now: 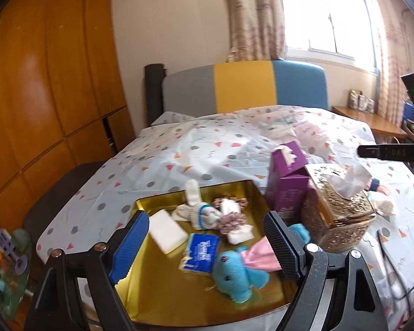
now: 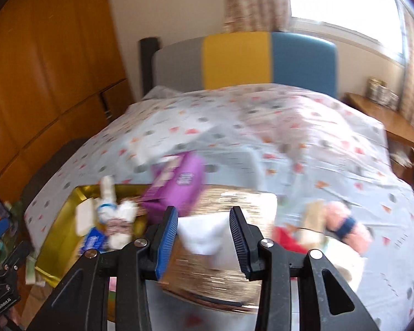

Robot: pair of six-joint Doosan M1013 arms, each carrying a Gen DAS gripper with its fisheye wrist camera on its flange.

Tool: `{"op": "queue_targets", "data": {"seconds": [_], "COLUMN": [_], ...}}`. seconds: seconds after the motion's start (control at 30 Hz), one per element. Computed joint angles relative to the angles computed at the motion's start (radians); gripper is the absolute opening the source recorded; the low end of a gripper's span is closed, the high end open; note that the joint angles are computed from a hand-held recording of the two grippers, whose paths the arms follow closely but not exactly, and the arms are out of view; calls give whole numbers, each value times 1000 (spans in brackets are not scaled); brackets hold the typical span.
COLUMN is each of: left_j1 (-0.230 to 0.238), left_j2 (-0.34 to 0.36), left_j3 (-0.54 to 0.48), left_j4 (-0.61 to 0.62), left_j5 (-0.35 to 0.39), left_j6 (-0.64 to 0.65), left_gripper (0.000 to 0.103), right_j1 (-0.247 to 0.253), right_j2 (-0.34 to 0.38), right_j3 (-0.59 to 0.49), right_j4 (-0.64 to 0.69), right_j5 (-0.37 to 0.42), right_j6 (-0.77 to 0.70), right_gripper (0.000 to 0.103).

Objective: Organize soft objects
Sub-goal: 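Open the right gripper over the tray and return both grippers to the items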

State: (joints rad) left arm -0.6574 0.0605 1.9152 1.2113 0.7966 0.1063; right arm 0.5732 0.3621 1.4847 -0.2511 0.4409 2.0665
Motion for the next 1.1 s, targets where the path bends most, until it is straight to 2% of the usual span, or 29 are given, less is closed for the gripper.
{"op": "queue_targets", "data": {"seconds": [0.2,0.37,0.53,0.63,0.8,0.9,1.0,1.1], "left_j1": [7,1,-21,-30,-45,-41,-33,-27], "left_j2": [23,42,73,95,145,186,235,288], "left_j3": [-41,-71,-115,-149,-221,-285,-365,-447], "left_j4": [-102,-134,-162,-231,-439,-660,-852,-961], "left_j5": [-108,-175,-220,-260,-310,-318,-281,-224], "left_j6": [100,157,265,379,621,822,969,1036], "left_gripper": [86,86,86,86,86,86,85,82], "right_j1": [-62,-115,-176,-214,-251,-254,-255,-264], "right_j2": [-31,-39,-61,-63,-66,-73,-77,-85], "right_j3": [69,119,199,226,241,244,244,252], "right_j4": [-198,-281,-278,-171,37,44,15,41], "right_j5": [63,122,118,118,57,42,54,36], "right_j6": [266,419,553,543,433,440,486,486], "right_gripper": [39,39,39,39,39,39,39,39]}}
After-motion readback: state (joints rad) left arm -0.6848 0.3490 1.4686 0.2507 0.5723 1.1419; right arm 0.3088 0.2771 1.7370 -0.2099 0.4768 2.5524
